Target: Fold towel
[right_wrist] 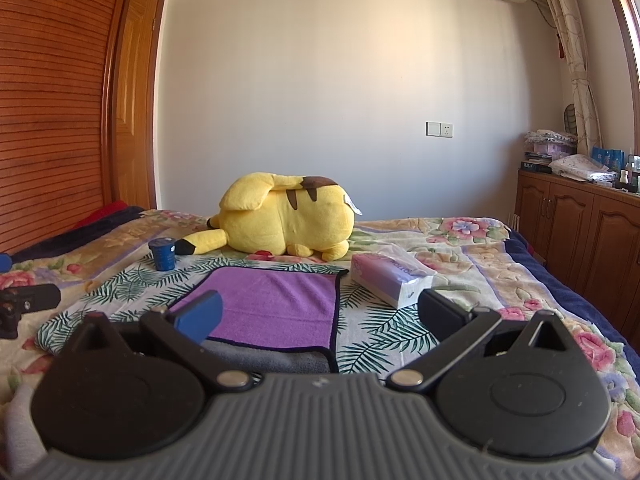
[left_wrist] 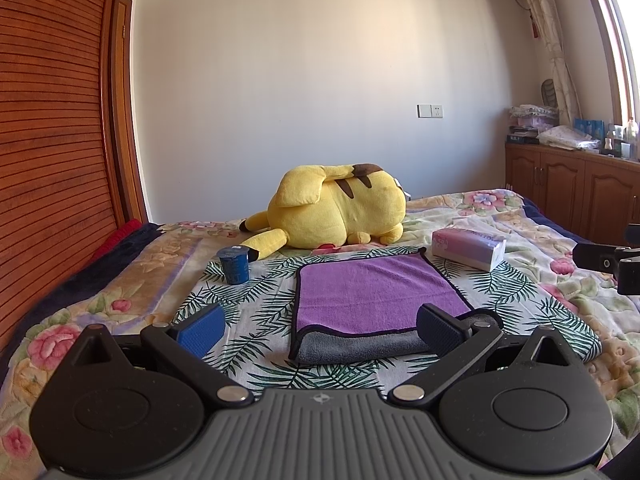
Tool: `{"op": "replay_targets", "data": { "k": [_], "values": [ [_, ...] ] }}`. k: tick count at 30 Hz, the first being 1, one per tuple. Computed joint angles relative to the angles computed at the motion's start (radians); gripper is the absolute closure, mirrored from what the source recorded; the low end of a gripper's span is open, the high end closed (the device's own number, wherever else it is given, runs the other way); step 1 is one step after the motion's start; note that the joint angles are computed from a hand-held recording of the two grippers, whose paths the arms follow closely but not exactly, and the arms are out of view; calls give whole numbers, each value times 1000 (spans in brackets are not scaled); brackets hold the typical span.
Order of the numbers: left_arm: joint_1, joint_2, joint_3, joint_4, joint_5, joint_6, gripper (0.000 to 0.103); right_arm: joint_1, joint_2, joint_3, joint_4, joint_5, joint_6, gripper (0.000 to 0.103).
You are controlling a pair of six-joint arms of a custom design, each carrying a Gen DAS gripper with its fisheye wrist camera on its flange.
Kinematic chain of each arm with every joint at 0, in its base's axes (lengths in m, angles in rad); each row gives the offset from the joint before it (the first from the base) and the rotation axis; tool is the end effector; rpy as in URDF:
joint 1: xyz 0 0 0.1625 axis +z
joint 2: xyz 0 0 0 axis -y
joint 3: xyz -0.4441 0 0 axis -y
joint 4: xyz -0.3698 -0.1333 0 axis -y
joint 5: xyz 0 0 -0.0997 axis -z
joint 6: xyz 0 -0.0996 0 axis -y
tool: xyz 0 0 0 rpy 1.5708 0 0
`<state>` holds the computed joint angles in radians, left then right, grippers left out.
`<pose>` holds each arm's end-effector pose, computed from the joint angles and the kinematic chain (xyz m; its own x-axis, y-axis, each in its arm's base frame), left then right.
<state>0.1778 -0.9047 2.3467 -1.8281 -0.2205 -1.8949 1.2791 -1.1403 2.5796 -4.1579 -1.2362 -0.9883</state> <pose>-0.2932 -0.2869 0.0444 -0.6224 -0.1826 -0.7611 0.6887 0.3344 -0.6433 0.0553 -0.3930 0.2518 -0.6436 -0.3367 0.6873 -0.7624 0.2036 -0.6142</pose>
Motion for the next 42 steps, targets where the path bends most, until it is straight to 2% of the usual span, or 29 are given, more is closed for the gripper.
{"op": "replay_targets", "data": {
  "k": [10, 18, 23, 25, 27, 30, 31, 42],
  "values": [
    [37, 4, 3, -115, -12, 143, 16, 28, -16, -38, 112, -34, 1, 0],
    [84, 15, 16, -318, -27, 340, 16, 60, -9, -94, 220, -93, -26, 0],
    [118, 37, 31, -512, -30, 510, 16, 74, -4, -134, 290, -132, -29, 0],
    [134, 51, 46, -643, -37, 618, 16, 78, 1, -146, 309, -148, -27, 0],
    [145, 59, 48, -695, -41, 663, 16, 81, 4, -158, 331, -161, -25, 1],
    [170, 81, 48, -832, -49, 777, 16, 88, 8, -178, 372, -189, -34, 13],
    [178, 90, 45, -866, -50, 809, 16, 91, 11, -184, 384, -198, -37, 14],
    [259, 147, 14, -1074, -59, 1021, 16, 118, 56, -262, 456, -274, -40, 14]
  ]
}}
